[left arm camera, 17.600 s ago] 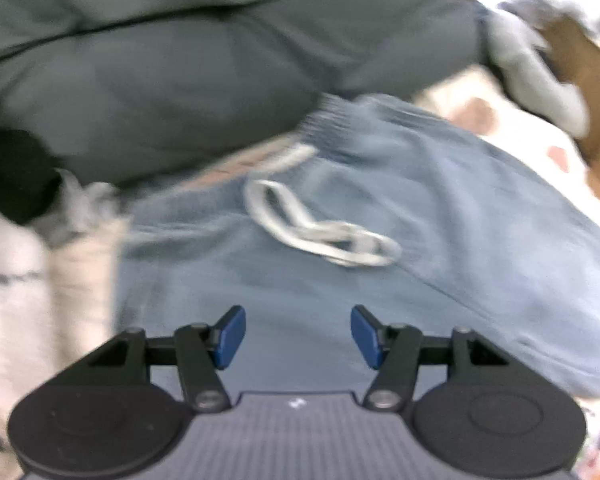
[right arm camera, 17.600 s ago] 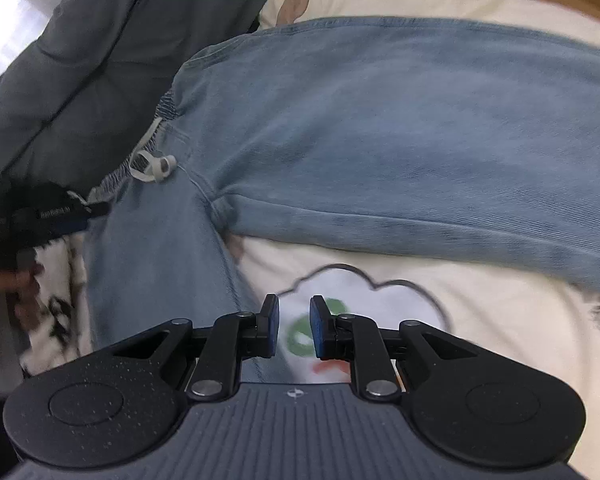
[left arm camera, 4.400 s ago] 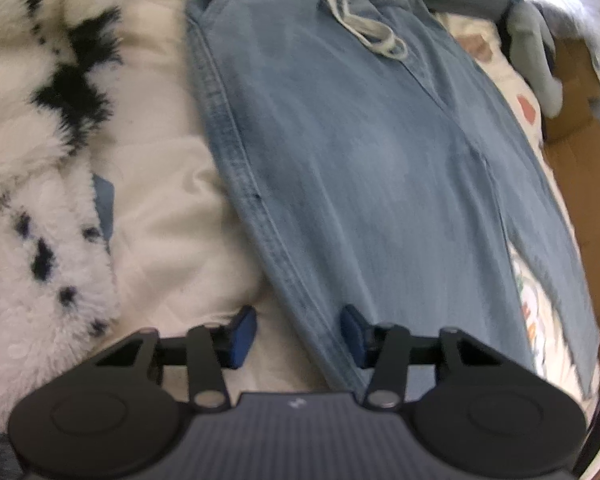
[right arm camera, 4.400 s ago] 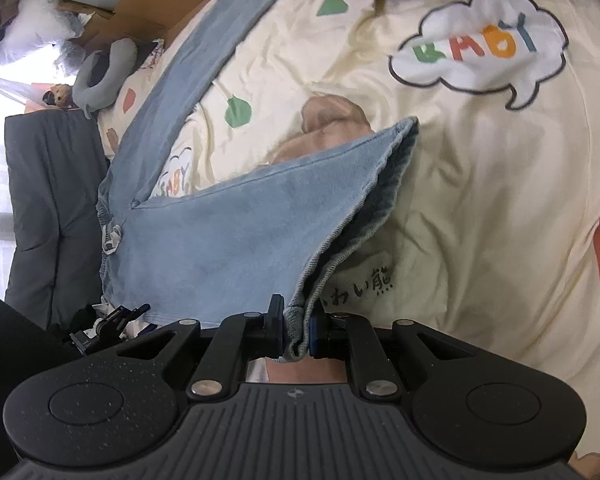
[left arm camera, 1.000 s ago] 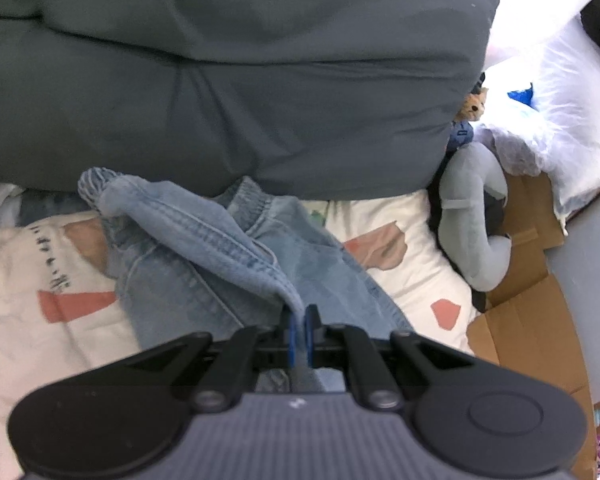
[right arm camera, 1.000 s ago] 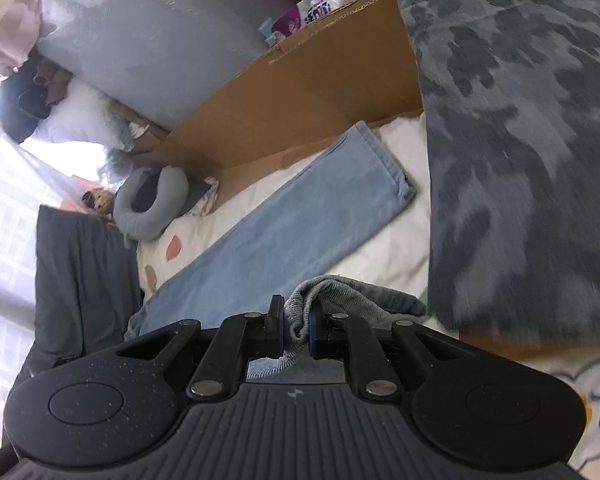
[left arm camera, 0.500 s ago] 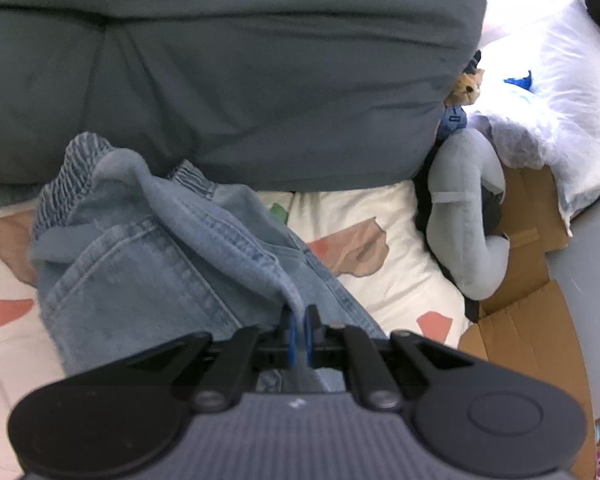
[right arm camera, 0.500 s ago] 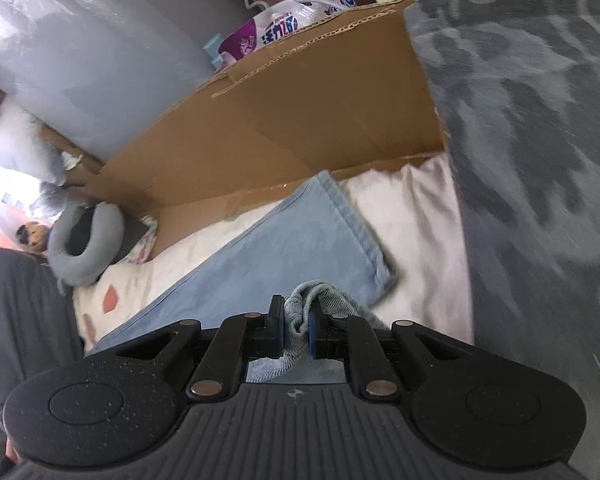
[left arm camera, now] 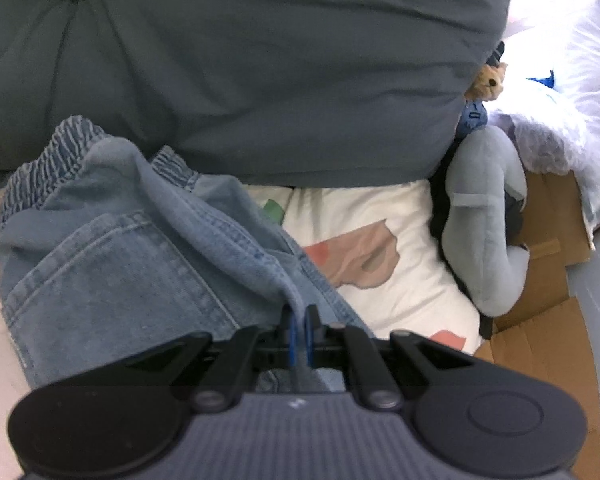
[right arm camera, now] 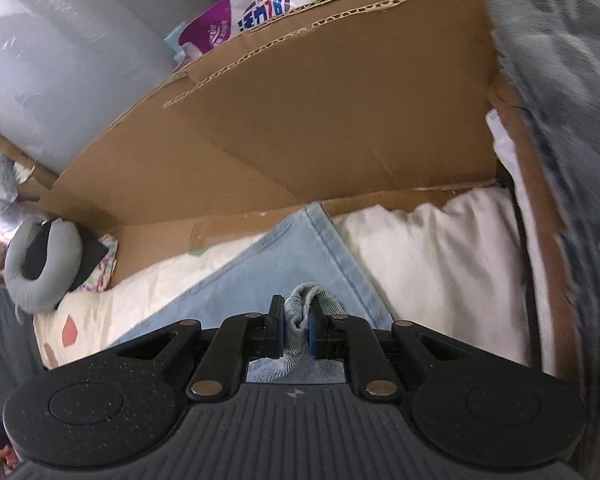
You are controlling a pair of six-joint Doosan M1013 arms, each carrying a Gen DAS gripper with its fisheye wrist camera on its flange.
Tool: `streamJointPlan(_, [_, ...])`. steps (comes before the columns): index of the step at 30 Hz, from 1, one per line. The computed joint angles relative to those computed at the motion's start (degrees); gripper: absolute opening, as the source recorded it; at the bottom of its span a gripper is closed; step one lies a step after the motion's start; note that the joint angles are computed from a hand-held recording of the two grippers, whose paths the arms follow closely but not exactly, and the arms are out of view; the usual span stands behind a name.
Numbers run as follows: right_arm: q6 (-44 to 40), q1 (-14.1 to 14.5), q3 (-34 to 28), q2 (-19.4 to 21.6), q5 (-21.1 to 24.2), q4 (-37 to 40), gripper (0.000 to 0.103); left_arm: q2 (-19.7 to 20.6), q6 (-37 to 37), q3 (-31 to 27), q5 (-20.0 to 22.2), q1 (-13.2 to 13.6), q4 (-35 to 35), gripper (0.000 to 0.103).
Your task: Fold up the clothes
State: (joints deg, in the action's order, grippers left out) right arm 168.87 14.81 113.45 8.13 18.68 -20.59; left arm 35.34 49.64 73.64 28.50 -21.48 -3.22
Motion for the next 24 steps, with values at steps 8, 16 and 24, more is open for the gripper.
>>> streamJointPlan(8, [-1.47, -1.81, -3.32, 4.43, -1.06, 0.51, 0.009, 2.14, -4.40, -2.24, -1.61, -0.31, 1.14, 0.004])
streamJointPlan(16, [9.23, -2.89, -4.85, 8.52, -3.62, -8.23, 0.010, 4.73, -1.25, -4.48, -3.43, -0.60, -1.62, 0.004])
streamJointPlan(24, [19.66, -2.36, -5.49, 10.80, -2.09, -15.80, 0.010, 6.96, 1.27, -6.40, -2.92, -0.59, -4.29, 0.004])
